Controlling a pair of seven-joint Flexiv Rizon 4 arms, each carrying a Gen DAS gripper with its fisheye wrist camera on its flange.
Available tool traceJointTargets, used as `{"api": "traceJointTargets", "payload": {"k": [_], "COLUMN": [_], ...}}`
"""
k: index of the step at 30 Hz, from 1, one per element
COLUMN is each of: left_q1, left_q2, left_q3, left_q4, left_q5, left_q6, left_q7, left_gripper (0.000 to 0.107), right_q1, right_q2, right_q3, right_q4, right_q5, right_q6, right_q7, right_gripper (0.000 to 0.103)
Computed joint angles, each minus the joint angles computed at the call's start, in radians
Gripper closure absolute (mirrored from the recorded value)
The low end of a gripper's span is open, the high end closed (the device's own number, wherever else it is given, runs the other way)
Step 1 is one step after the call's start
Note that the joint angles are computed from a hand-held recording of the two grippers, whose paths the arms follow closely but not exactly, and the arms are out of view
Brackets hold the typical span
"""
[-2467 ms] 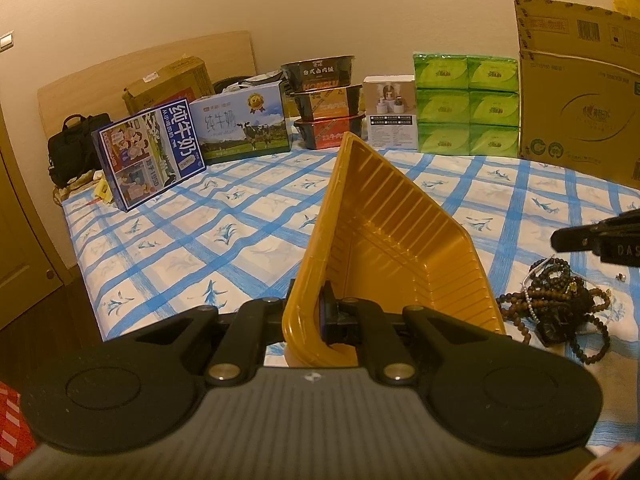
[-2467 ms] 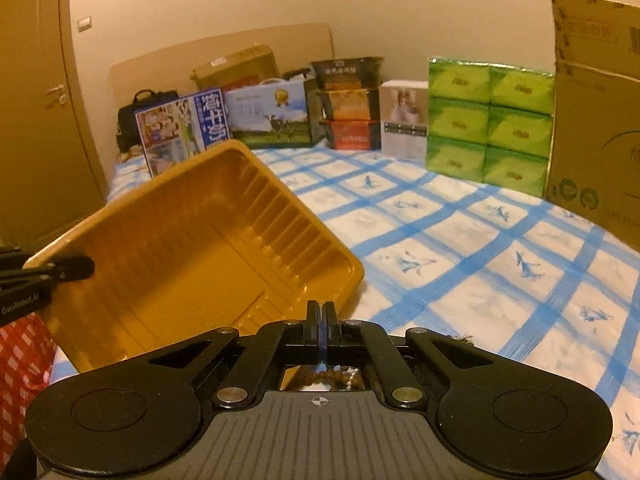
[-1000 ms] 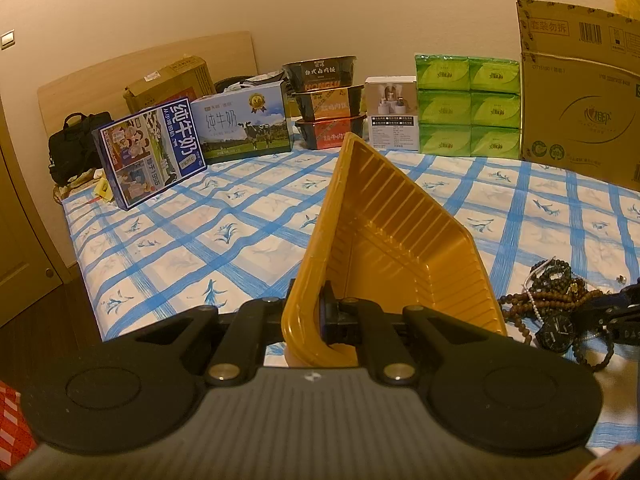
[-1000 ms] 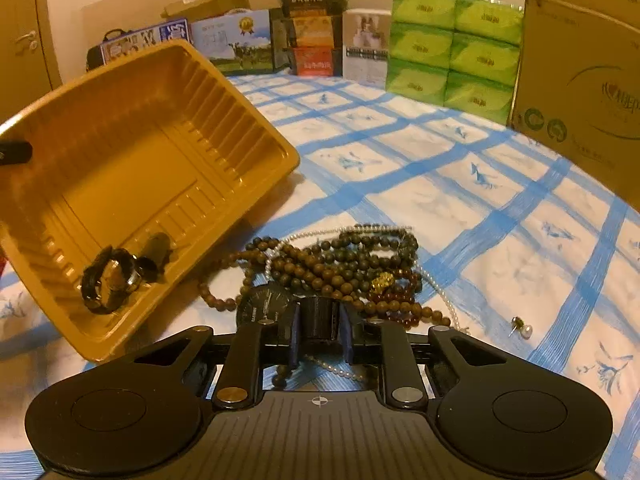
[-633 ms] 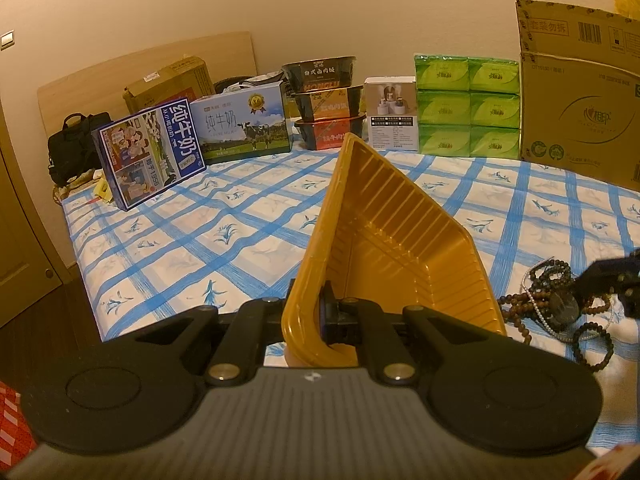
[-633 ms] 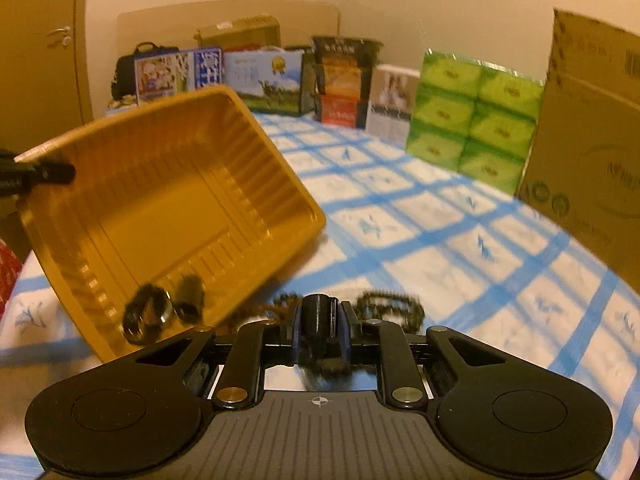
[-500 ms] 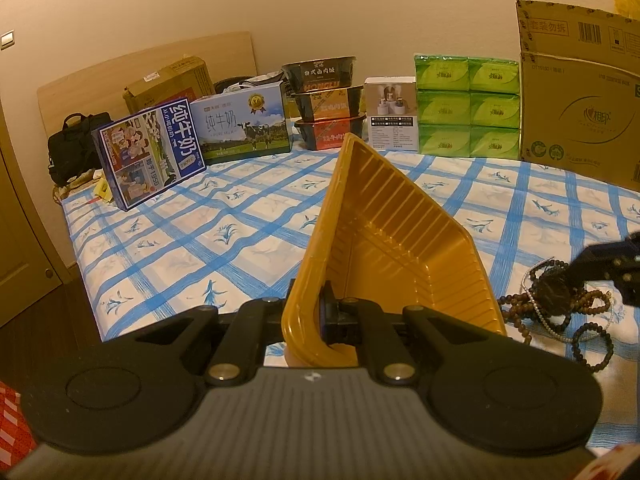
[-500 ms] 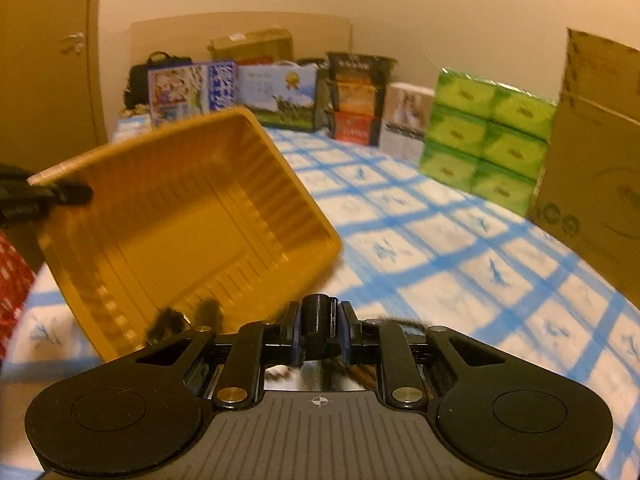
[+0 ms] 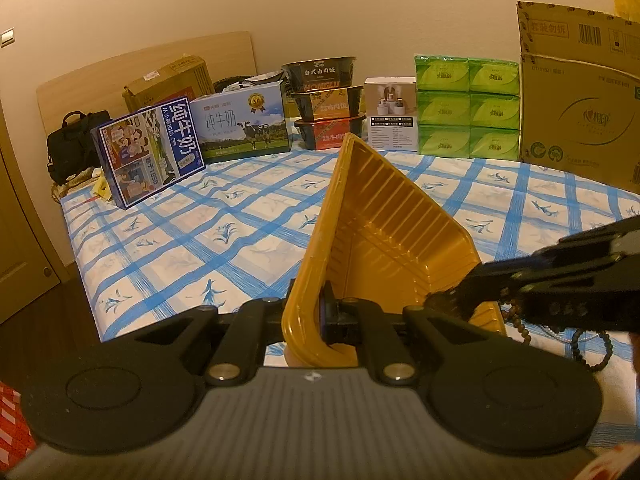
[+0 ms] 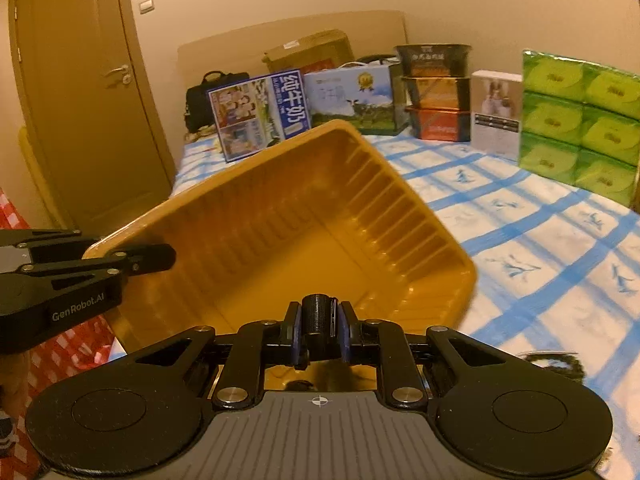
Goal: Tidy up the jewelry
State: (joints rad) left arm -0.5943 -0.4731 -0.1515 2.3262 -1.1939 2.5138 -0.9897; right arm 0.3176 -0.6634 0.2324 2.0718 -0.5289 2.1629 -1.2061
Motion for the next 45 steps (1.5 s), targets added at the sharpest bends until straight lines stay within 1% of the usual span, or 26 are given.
{"api": "traceJointTargets", "payload": {"k": [1,3,5,6,9,10,13,15,17,20,23,25,28,33,37,41,43,45], "left_q1": [0.0,0.0,0.0,-0.001,-0.004,-0.005,-0.005,-0.005,-0.005,-0.006,-0.005,-0.004,-0.004,-0.004,-0.004,-0.001,-0.002,-0.002], "left_q2": [-0.001,-0.001,-0.003,-0.002,-0.005,-0.006,-0.006,-0.006,-0.005,-0.007,-0.005,-0.005,-0.004,-0.004,-0.003,-0.002,-0.002,-0.002], "left_q3": [0.0,-0.001,-0.001,-0.002,-0.005,-0.006,-0.006,-0.007,-0.007,-0.007,-0.007,-0.006,-0.006,-0.007,-0.006,-0.004,-0.004,-0.004], "left_q4": [0.0,0.0,-0.001,-0.001,-0.005,-0.007,-0.007,-0.008,-0.007,-0.007,-0.007,-0.006,-0.006,-0.006,-0.006,0.0,-0.001,-0.001], "left_q5": [0.0,0.0,0.0,-0.003,-0.012,-0.015,-0.016,-0.017,-0.016,-0.016,-0.018,-0.016,-0.016,-0.017,-0.016,-0.011,-0.011,-0.011], "left_q6": [0.001,-0.001,0.001,0.0,0.002,0.003,0.002,0.003,0.003,0.005,0.003,0.003,0.002,0.002,0.002,0.001,0.001,0.0], "left_q7": [-0.001,-0.001,-0.004,-0.004,-0.002,-0.003,-0.001,-0.001,-0.002,-0.001,0.001,0.0,0.001,0.002,0.002,0.001,0.002,0.002], "left_gripper": [0.1,0.1,0.1,0.1,0.1,0.1,0.1,0.1,0.1,0.1,0.1,0.1,0.1,0.1,0.1,0.1,0.1,0.1], "right_q1": [-0.029,-0.125,-0.185,-0.191,-0.182,-0.177,-0.123,-0.084,-0.033,0.04,0.086,0.099,0.145,0.155,0.122,0.108,0.121,0.143], "right_q2": [-0.01,-0.043,-0.065,-0.065,-0.045,-0.035,0.007,0.034,0.054,0.077,0.08,0.079,0.073,0.047,0.026,0.004,-0.006,-0.012], "right_q3": [0.021,0.097,0.138,0.136,0.104,0.09,0.022,-0.025,-0.077,-0.145,-0.196,-0.216,-0.275,-0.323,-0.315,-0.305,-0.313,-0.328], "right_q4": [-0.007,-0.026,-0.03,-0.025,0.009,0.025,0.083,0.126,0.163,0.205,0.221,0.222,0.206,0.156,0.128,0.106,0.092,0.079], "right_q5": [-0.046,-0.176,-0.272,-0.291,-0.28,-0.265,-0.146,-0.045,0.072,0.248,0.396,0.465,0.572,0.652,0.643,0.629,0.641,0.669], "right_q6": [-0.013,-0.052,-0.062,-0.057,-0.023,-0.012,0.019,0.03,0.041,0.053,0.048,0.042,0.016,-0.037,-0.058,-0.05,-0.054,-0.062], "right_q7": [0.025,0.096,0.15,0.162,0.176,0.18,0.146,0.109,0.05,-0.047,-0.117,-0.147,-0.203,-0.241,-0.245,-0.251,-0.248,-0.237], "right_gripper": [0.084,0.083,0.081,0.08,0.077,0.075,0.068,0.059,0.056,0.054,0.052,0.051,0.051,0.051,0.051,0.052,0.057,0.067]}}
